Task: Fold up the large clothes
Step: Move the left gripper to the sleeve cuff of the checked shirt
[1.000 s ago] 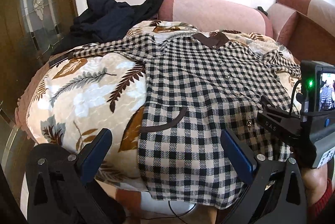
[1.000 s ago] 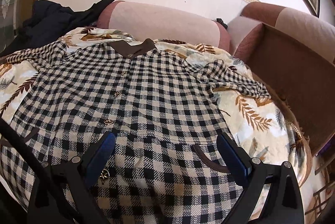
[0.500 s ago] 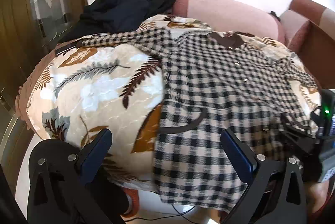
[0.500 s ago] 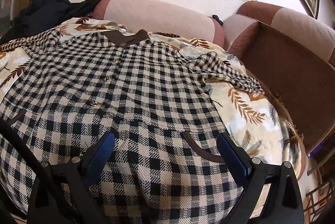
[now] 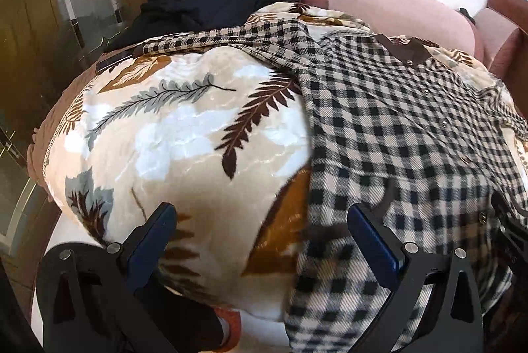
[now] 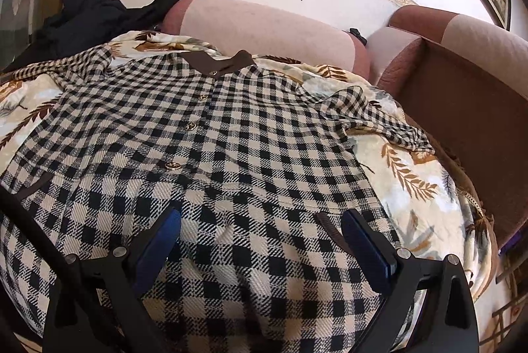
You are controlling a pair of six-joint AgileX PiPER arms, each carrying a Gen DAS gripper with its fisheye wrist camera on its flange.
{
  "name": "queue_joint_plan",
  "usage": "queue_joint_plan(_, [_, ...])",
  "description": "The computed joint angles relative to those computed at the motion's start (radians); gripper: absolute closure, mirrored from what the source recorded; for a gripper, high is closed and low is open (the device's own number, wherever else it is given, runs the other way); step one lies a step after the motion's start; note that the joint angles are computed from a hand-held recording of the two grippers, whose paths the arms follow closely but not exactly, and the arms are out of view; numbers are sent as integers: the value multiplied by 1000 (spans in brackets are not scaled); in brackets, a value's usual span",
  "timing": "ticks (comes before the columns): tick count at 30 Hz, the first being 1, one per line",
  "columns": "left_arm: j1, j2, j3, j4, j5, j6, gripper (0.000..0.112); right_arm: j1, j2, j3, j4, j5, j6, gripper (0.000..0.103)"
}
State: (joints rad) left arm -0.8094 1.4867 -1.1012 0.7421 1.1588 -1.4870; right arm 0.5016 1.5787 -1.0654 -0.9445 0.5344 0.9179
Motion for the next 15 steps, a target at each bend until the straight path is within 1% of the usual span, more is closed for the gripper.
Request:
queue_joint_plan(5, [107,19,-12,39,-63,62,9,15,33,-28,9,6,-34,3])
queue_joint_plan(7, [170,40,-38,58,-82,99,9,32,47,-54,1,12,-62,3])
queue_joint_plan(10, [299,82,-100,27,-149,194,9,61,70,-98,-22,14,-122,3])
queue_joint_plan(11, [322,93,-116,25,-160,207,9,68,78,-113,-18,13,-145,3])
queue_joint_plan(15, [428,168,-219,27,-183,268,9,68,160,-247,152,16,-345,3])
